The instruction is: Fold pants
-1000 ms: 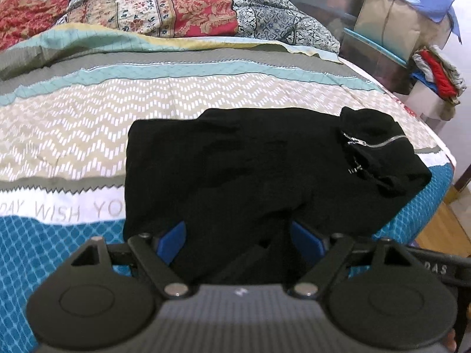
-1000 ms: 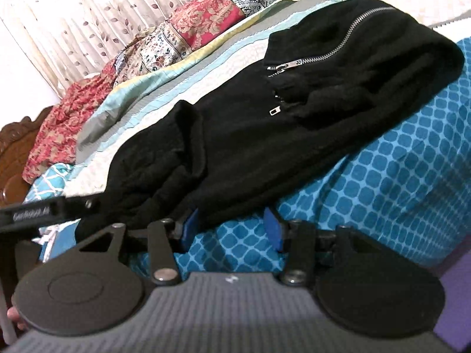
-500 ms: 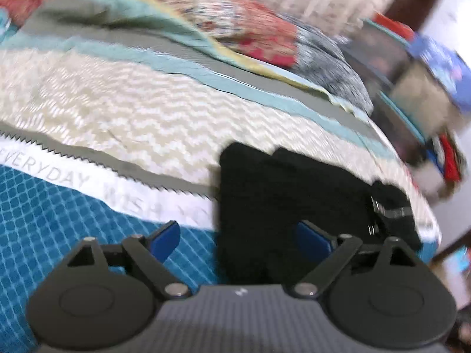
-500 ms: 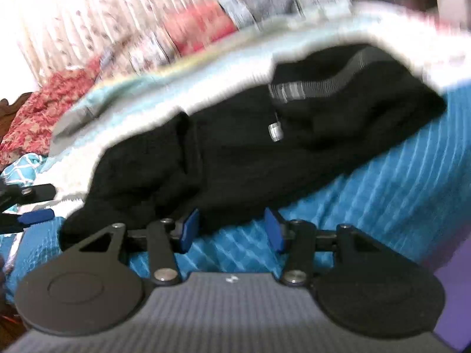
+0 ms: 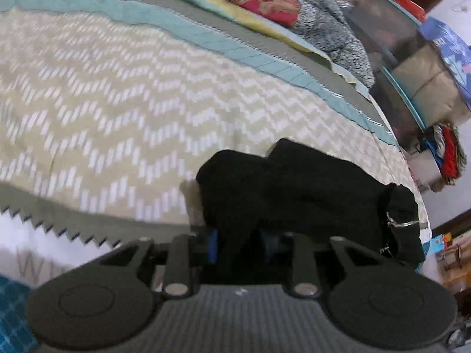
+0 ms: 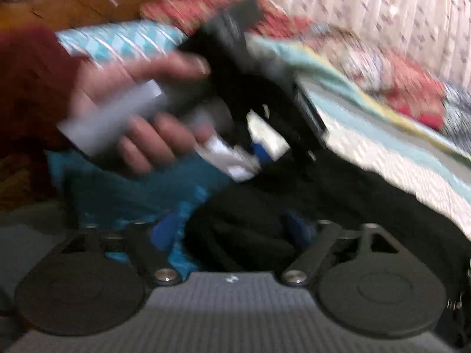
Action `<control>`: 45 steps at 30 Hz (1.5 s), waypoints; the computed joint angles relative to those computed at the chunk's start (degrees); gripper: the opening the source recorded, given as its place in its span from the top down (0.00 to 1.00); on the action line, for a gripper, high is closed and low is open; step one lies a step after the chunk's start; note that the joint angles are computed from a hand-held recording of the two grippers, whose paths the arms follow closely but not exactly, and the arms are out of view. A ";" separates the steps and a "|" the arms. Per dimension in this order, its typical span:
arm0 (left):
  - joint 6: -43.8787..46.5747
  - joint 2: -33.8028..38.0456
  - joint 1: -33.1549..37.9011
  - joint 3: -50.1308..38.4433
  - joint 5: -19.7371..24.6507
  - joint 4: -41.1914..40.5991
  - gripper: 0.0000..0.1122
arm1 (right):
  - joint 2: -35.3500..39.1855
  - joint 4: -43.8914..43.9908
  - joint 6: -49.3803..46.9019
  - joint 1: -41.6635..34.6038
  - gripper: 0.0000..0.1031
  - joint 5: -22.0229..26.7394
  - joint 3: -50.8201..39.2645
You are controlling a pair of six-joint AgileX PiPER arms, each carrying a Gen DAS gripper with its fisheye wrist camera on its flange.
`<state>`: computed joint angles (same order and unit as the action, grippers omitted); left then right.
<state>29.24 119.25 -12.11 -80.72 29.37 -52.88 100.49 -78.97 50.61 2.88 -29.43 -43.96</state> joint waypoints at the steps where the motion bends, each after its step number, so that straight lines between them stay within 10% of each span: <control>1: 1.82 -0.83 -0.30 0.17 -0.54 -0.29 0.82 | 0.23 -1.01 3.35 -1.00 0.51 -1.47 -0.73; 7: 25.16 -8.21 1.19 4.79 -3.45 -20.66 0.82 | -2.86 13.85 -7.04 2.32 0.64 -2.24 -0.73; 13: -3.60 0.46 2.56 -2.66 -3.12 2.76 0.82 | 8.23 1.58 13.99 4.13 0.64 -0.32 -11.89; 18: -11.54 2.57 1.22 -2.04 -6.87 10.24 0.70 | 9.00 11.53 0.27 5.97 0.49 0.25 -8.24; 21: -25.34 0.81 -0.54 -3.15 -7.09 24.91 0.54 | 7.27 3.39 9.05 3.11 0.48 -2.13 -9.73; 33: -20.54 -5.47 -8.53 0.65 -9.21 20.82 0.53 | -2.76 5.95 16.10 -20.67 0.48 -9.85 1.92; 40: -46.97 1.13 -17.95 -4.16 -7.79 53.20 0.49 | -3.51 15.91 11.17 -35.71 0.47 -8.03 3.86; 45: -46.37 -1.80 -16.46 -8.09 -1.43 46.96 0.51 | 0.30 18.41 14.81 -44.22 0.39 -7.26 1.54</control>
